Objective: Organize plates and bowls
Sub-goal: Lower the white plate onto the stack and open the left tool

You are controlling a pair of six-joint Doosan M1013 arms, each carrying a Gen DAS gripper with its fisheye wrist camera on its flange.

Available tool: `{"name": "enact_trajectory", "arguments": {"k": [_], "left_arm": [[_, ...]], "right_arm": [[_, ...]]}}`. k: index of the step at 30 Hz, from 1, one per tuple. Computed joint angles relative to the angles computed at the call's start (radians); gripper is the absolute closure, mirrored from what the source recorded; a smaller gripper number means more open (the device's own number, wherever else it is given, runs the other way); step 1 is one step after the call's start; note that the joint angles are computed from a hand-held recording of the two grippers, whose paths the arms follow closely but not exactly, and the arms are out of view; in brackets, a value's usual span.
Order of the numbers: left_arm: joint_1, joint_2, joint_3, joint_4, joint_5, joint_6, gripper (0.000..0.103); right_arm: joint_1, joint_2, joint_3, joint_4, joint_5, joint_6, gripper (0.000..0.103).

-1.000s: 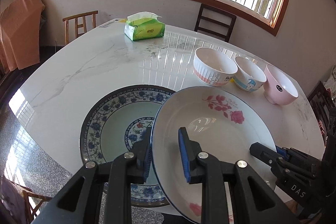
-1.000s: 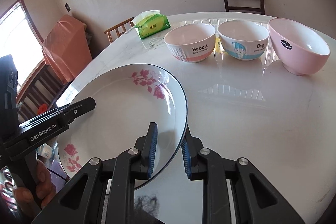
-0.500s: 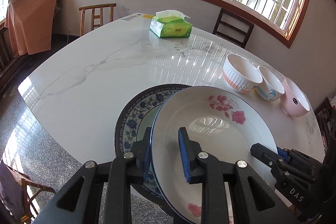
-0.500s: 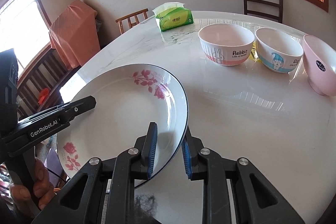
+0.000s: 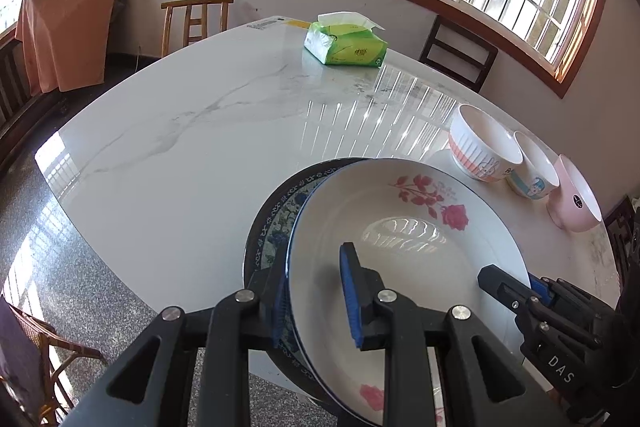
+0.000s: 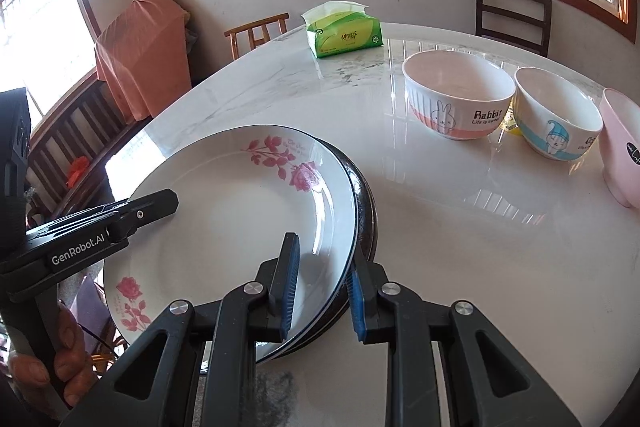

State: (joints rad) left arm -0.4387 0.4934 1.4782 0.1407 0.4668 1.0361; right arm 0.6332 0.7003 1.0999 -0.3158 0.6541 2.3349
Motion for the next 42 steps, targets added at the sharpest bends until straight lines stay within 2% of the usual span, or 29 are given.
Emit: {"name": "enact_trajectory", "arguments": {"k": [32, 38, 42], "left_arm": [[0.019, 0.021, -0.009, -0.059, 0.013, 0.050, 0.079], [0.010, 0.015, 0.002, 0.047, -0.007, -0.039, 0.079], [-0.014, -0.004, 0.025, 0.281, -0.037, -0.221, 0.078]], "right_arm": [[0.008, 0.027, -0.018, -0.068, -0.011, -0.007, 0.081], [0.012, 0.030, -0.018, -0.098, -0.016, -0.007, 0.078], [0.013, 0.031, -0.018, -0.109, -0.023, -0.005, 0.074]]}}
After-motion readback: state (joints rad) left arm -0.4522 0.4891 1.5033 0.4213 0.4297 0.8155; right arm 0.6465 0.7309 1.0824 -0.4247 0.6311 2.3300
